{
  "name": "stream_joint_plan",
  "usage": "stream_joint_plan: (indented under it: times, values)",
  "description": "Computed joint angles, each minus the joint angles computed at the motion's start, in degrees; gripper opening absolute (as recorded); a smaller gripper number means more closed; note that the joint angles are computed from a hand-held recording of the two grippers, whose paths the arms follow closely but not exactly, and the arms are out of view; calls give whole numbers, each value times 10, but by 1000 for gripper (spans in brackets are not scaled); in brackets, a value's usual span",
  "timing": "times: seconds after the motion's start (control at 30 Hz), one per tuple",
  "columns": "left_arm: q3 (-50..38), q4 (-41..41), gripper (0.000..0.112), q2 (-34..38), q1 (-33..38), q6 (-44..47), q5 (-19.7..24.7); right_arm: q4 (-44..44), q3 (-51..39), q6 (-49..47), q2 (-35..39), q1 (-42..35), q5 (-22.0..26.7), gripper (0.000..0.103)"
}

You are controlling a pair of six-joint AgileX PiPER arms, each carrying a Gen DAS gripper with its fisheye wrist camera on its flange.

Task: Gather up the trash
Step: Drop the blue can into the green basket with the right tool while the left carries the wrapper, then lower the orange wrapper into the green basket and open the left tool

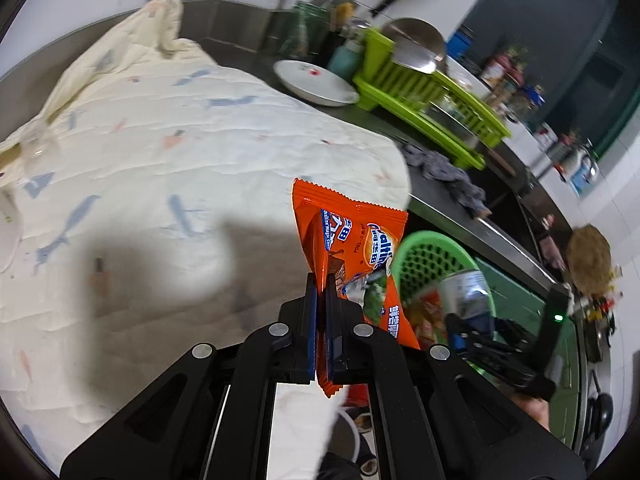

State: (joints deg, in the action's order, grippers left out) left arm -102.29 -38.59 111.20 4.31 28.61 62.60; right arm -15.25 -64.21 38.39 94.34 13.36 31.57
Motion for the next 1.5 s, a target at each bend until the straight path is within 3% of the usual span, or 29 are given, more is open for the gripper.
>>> stream_joint_plan:
  times: [0.27,0.4,1.17,1.3,1.43,1.5]
  values:
    - [15,11,2,-7,-63,-12,-11,82,52,-56,-12,-46,-45,67]
    - [16,20,2,-5,-92,-19,-17,90,71,-58,-34,-55,-55,74]
    - [-15,67,4,66,-234,-80,-32,18,175,-26,-226,-83,-15,78]
    - [-23,73,10,83,-250,-94,-33,-13,182,-3,-240,-72,-6,78]
    - [-19,53,38,91,-247,-89,-33,-15,187,-2,-246,-72,-4,78]
    - [-6,54,40,85,-247,-80,-45,-18,188,3,-247,-70,-2,78]
